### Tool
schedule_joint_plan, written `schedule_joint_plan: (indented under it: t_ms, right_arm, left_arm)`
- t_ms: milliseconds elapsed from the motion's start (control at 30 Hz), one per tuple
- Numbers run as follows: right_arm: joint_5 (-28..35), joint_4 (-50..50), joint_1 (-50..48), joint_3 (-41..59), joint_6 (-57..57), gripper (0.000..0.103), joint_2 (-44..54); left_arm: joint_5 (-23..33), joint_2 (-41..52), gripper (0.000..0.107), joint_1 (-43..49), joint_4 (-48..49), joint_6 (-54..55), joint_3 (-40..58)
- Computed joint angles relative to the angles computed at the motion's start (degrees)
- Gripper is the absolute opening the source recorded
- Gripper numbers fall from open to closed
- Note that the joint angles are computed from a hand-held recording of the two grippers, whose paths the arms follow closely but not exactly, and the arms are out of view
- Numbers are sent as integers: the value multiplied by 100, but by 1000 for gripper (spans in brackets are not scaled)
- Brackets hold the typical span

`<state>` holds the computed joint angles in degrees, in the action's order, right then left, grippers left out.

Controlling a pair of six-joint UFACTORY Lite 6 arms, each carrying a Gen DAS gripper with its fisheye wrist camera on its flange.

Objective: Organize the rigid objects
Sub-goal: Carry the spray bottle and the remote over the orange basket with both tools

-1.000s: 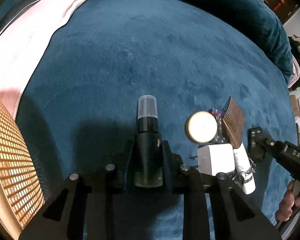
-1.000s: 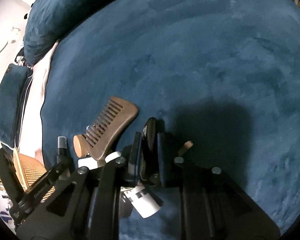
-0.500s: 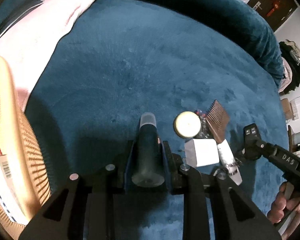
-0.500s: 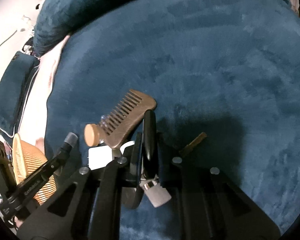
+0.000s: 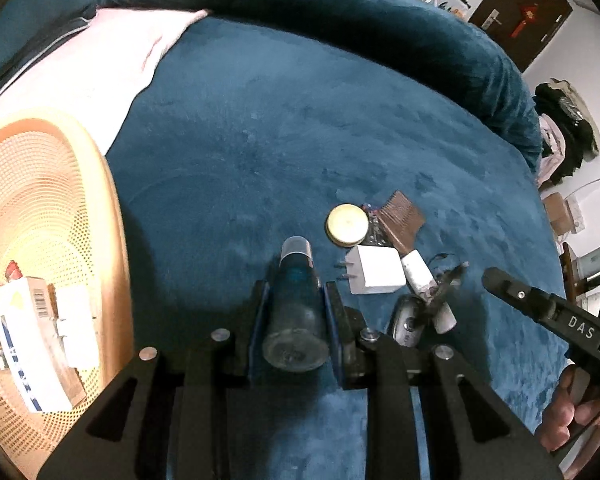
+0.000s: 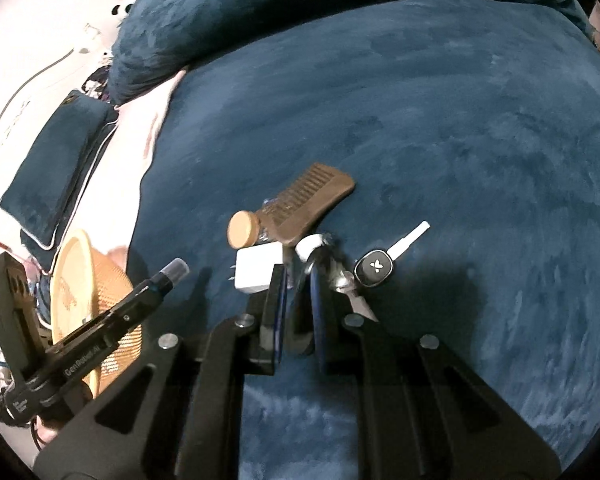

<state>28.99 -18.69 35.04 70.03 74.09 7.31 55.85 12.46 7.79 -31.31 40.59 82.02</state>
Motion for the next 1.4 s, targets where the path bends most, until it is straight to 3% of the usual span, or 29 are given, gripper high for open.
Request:
schedule_joint_plan:
  t_ms: [233, 333, 400, 467, 633, 733, 833, 867, 1167, 1400]
  right_arm:
    - [413, -243, 318, 479, 77, 13, 279]
    - [469, 519, 251, 611, -681, 19, 636]
    - [212, 902, 230, 437, -895, 56, 719]
    - [-114, 728, 262, 232, -499, 63, 773]
    - [-553, 690, 105, 323, -322, 61, 1179]
    - [-757, 1269, -79, 529, -872, 44, 1516]
    - [-726, 1517, -187, 703, -1030, 17, 1716]
    - [-829, 1796, -237, 614, -1281, 14, 1669]
    - [-898, 790, 105, -73, -282, 13, 565]
    - [-456, 206, 389, 472, 111, 13, 434]
  left_arm:
    - [189, -319, 27, 459, -310, 378, -160]
    - [210, -352, 27, 498, -321, 415, -177]
    - [236, -328, 27, 522, -340, 446, -149]
    - [233, -295, 27, 519, -329, 452, -142]
    - [228, -245, 27, 485, -316, 470, -118]
    - [221, -182, 27, 444, -332, 468, -71]
    - [199, -169, 27, 408, -338, 473, -77]
    - [187, -183, 27, 405, -345, 488, -90]
    - [257, -491, 27, 651, -658, 793, -236]
    - [409, -637, 27, 1269, -1107, 1113, -171]
